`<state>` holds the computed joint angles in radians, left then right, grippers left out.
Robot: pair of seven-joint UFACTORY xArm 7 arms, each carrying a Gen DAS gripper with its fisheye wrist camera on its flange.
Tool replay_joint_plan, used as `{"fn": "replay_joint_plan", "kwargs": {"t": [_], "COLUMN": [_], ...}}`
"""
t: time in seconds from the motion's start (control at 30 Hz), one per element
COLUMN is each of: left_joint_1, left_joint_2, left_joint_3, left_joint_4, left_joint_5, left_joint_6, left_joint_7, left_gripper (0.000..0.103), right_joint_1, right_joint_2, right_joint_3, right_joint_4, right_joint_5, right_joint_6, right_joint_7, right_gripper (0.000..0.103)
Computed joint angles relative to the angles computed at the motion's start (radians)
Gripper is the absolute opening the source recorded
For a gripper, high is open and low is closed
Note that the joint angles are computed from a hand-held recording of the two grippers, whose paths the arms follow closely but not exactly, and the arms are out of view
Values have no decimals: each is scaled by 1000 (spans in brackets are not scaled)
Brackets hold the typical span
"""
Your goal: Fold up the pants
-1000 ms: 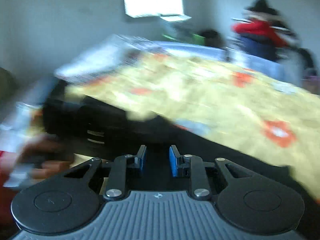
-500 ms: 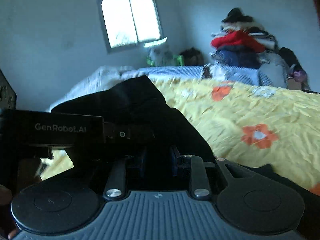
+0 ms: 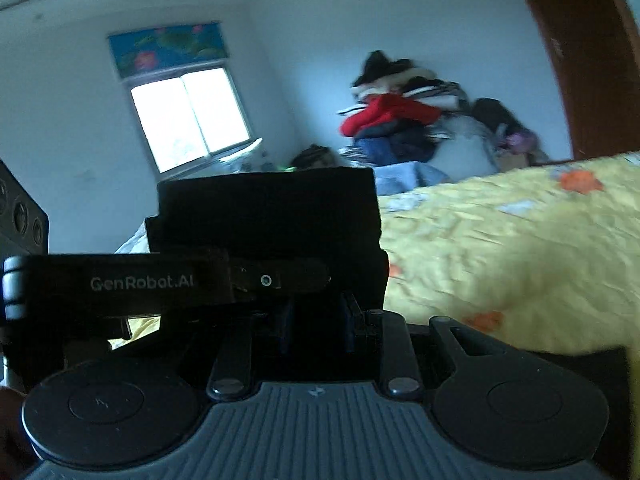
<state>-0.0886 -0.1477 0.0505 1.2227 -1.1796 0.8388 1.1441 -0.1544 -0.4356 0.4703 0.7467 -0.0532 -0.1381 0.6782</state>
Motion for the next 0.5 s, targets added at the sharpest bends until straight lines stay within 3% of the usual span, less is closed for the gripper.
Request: {"fn": "replay_joint_plan", "kwargs": {"t": [0.13, 0.5], "left_joint_1": [-41, -123], "left_joint_2": [-10, 1], "left_joint_3": [-41, -86], "left_joint_4": [-45, -106], "left_joint_5": [12, 67], "left_joint_6": [-43, -101], "left_joint_7": [26, -2], "left_gripper": [33, 32], "right_joint_1": [53, 78], "right_joint_2": [-89, -229], "right_joint_3": [-90, -172], "right_joint_4": [-97, -244], "right_joint_5": [16, 6], "right_joint_6": [34, 140], "right_joint_7": [-1, 25], "right_gripper": [24, 24]}}
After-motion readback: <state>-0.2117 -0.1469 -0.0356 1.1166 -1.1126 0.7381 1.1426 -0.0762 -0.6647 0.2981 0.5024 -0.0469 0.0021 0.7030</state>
